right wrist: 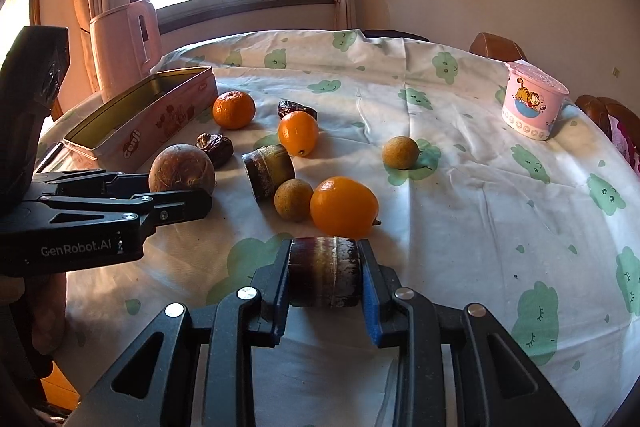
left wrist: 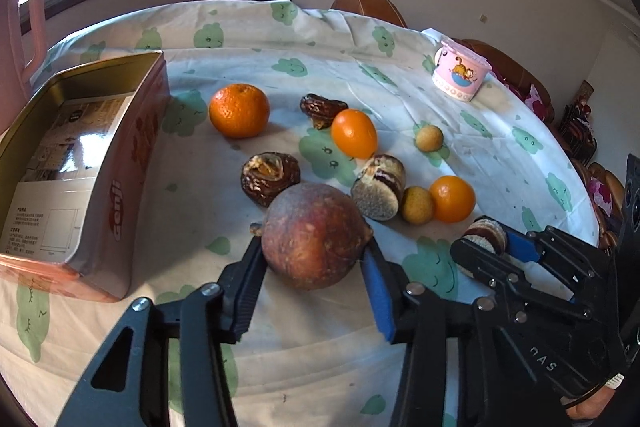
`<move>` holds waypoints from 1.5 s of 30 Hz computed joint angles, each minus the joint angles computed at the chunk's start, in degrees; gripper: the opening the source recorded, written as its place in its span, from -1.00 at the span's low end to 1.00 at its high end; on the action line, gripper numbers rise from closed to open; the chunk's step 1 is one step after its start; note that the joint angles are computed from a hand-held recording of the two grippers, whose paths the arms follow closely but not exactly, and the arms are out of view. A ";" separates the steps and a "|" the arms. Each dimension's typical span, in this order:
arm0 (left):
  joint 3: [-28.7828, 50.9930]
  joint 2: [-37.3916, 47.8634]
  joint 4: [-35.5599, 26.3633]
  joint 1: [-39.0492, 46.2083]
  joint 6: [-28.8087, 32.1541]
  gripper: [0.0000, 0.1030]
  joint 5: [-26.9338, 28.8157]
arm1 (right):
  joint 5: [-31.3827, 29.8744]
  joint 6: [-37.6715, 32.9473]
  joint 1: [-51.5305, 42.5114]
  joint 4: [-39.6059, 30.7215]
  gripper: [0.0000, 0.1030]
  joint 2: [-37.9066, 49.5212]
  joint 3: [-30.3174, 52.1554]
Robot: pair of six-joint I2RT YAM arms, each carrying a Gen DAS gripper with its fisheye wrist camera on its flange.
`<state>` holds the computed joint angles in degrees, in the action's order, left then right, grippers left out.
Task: Organize fruits
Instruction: 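Grasp the brown round fruit with the left tool while the right tool grasps a striped snack cylinder, then carry the brown fruit with the left tool into the tin box and release it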
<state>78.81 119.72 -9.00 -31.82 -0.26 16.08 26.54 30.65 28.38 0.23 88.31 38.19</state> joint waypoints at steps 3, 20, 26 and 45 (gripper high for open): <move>-1.49 -1.00 1.16 0.40 -0.15 -0.04 0.00 | 0.98 -0.39 0.55 1.23 -0.38 -0.57 -0.69; -10.80 -7.14 12.31 1.06 0.07 -0.05 -1.99 | 7.37 -2.67 3.29 6.53 -0.38 -3.61 -3.55; -12.63 -7.95 15.42 1.07 -0.44 -0.05 -3.63 | 9.41 -3.67 4.03 9.62 -0.38 -4.71 -4.97; -17.45 -10.70 22.15 0.99 -0.41 -0.05 -7.10 | 14.65 -7.36 6.68 16.87 -0.38 -5.81 -7.78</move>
